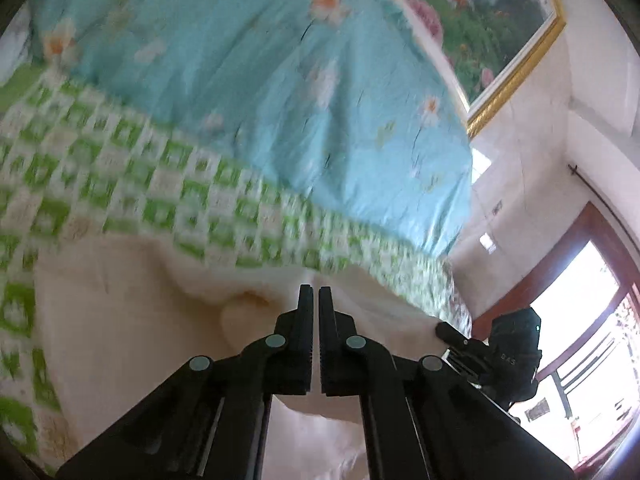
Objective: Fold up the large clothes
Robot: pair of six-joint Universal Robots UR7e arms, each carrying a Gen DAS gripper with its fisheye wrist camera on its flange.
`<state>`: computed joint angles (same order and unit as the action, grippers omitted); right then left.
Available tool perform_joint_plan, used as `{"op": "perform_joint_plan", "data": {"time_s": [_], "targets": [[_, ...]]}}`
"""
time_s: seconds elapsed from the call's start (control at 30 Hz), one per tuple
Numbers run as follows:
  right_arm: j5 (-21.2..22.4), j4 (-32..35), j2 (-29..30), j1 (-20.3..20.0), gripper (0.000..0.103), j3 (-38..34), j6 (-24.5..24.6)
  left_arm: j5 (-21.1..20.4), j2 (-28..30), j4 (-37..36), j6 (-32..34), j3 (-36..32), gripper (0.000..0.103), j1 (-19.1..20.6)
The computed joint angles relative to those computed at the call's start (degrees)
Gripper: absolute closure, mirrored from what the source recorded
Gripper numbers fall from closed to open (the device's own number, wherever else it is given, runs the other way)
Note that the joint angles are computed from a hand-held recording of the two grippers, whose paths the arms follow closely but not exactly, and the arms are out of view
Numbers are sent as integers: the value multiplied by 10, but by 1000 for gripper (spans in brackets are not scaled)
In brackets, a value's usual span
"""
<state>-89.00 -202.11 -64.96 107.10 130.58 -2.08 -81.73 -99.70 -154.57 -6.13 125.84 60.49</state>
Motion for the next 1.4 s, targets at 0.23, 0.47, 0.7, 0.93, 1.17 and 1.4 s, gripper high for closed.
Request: {"op": "perform_joint_plan", "data": {"time_s": [0.23,0.47,0.7,0.93,1.17,1.4], "targets": [[-18,40,27,-37,97,59,44,2,-50,73,-45,58,103,23],[-29,14,24,-38,97,70,59,65,-44,112,-87,58,33,-13],[-115,23,39,4,98,41,43,117,14,123,-104,37,102,-16],[81,28,-11,-31,101,73,80,116,-71,145,-96,50,102,-33],[-71,67,7,-31,97,79,118,125,-61,187,-125,51,92,9],[-115,37,-26,-2,97,91,101,129,-126,214,-127,80,89,-62]]}}
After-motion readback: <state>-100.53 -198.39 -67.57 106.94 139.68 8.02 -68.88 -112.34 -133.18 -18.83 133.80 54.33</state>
